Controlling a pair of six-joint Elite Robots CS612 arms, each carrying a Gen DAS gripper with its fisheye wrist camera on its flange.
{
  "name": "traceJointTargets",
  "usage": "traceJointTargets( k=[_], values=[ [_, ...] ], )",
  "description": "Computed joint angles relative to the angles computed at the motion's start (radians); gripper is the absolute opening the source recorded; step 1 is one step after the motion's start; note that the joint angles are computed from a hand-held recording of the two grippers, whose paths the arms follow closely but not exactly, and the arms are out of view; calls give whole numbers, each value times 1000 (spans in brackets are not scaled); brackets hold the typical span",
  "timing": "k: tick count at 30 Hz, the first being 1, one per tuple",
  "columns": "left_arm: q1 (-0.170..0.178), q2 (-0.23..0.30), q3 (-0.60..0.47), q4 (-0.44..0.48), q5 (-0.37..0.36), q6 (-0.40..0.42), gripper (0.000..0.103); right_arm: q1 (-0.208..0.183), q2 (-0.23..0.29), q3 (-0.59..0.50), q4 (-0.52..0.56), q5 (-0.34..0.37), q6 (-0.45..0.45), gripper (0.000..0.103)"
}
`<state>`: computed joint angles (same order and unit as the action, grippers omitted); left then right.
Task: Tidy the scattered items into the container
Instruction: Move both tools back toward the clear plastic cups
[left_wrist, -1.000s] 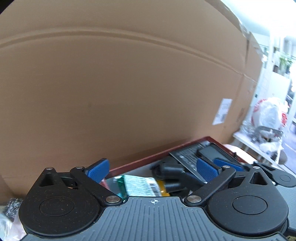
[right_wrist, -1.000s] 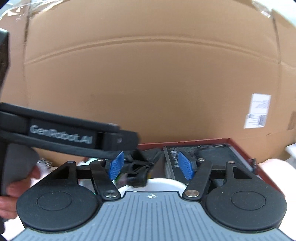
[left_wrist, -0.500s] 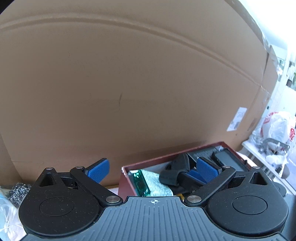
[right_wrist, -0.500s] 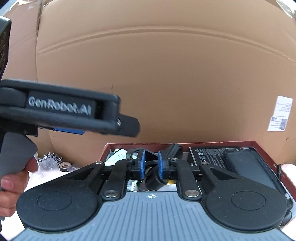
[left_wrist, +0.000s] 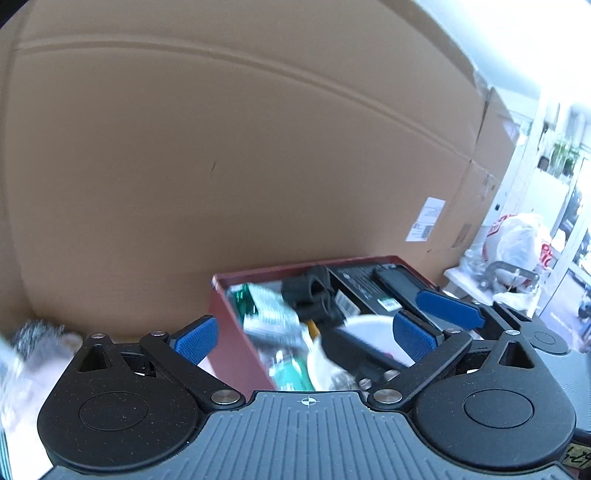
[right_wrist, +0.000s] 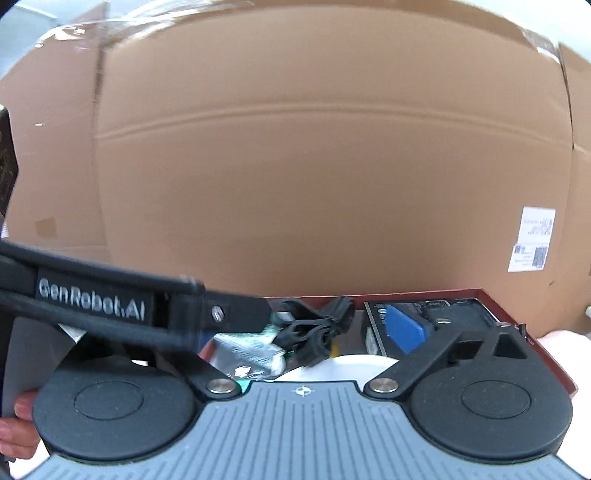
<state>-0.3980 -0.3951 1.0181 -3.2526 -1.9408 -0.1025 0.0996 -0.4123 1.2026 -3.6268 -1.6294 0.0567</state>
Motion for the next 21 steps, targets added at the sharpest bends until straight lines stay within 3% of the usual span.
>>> traceJointTargets(
  k=[6, 11, 14, 18, 21],
  values=[
    [14, -61, 193, -157, 46, -96, 103, 33, -13, 55, -25, 31, -71, 102],
    [38, -87, 295, -211, 67, -205, 103, 69, -24, 99, -27, 70, -104, 102],
    [53, -105, 340, -217, 103, -208, 103, 82, -19, 99, -1, 117, -116, 102],
    [70, -126, 390, -227, 186, -205, 103, 112, -19, 106, 7, 121, -159, 103],
    [87, -125, 393, -235, 188, -214, 103, 130, -11, 94, -1, 120, -181, 103]
  ],
)
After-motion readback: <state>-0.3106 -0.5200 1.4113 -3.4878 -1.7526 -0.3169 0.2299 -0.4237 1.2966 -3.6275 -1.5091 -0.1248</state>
